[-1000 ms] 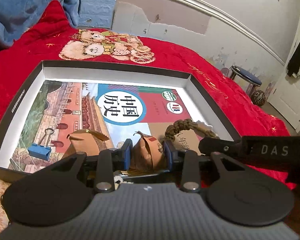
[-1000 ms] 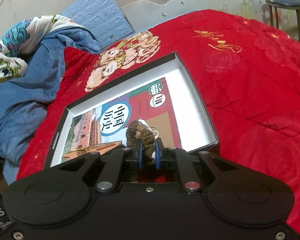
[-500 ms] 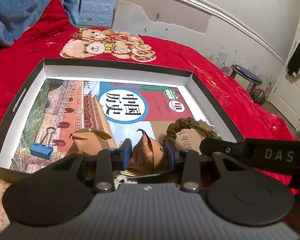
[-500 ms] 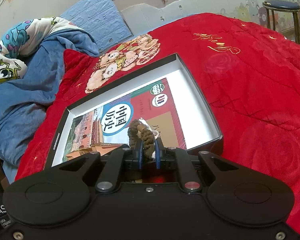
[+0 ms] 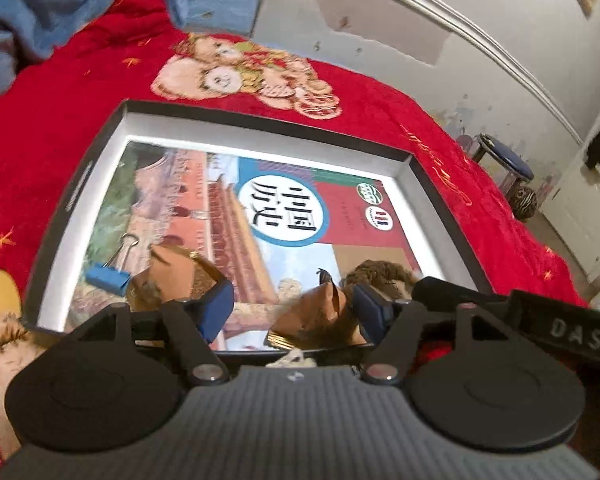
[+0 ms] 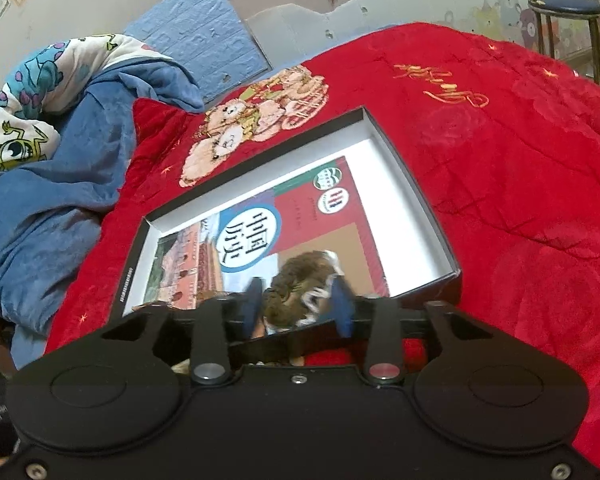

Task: Organize objects
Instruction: 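Lower the candy and scrunchie into the box and open both grippers, then move both grippers back toward the remaining scrunchies and candies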

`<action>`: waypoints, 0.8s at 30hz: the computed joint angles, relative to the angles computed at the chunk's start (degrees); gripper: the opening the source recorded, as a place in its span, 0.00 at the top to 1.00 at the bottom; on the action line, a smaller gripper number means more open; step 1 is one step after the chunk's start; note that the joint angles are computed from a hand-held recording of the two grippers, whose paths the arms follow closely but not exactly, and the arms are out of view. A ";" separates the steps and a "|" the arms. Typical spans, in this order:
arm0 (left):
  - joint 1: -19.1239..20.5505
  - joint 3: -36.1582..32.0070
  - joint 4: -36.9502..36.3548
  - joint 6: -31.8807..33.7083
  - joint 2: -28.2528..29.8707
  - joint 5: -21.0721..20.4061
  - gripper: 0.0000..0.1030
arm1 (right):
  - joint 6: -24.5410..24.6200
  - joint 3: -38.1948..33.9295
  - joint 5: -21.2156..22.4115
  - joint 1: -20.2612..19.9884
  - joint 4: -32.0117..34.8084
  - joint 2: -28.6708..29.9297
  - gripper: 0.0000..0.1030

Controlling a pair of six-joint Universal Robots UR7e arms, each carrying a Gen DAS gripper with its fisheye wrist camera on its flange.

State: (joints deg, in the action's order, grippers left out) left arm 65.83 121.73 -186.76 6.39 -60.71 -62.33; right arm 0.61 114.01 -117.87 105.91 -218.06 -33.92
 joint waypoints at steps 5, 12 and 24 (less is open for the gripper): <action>0.62 -0.18 5.55 -3.29 -4.39 -3.36 0.19 | 0.59 0.44 -0.19 1.29 -0.56 -0.62 0.43; -4.01 1.37 5.84 2.58 -13.15 1.59 0.17 | 0.51 1.84 1.21 4.70 -3.72 -2.97 0.29; -8.80 6.47 1.70 6.08 -25.91 6.50 0.14 | -0.37 2.77 0.53 10.26 -9.79 -4.72 0.15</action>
State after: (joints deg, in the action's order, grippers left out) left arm 57.02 128.20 -185.05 12.46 -86.62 -55.83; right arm 0.24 116.77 -117.35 116.17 -227.85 -38.64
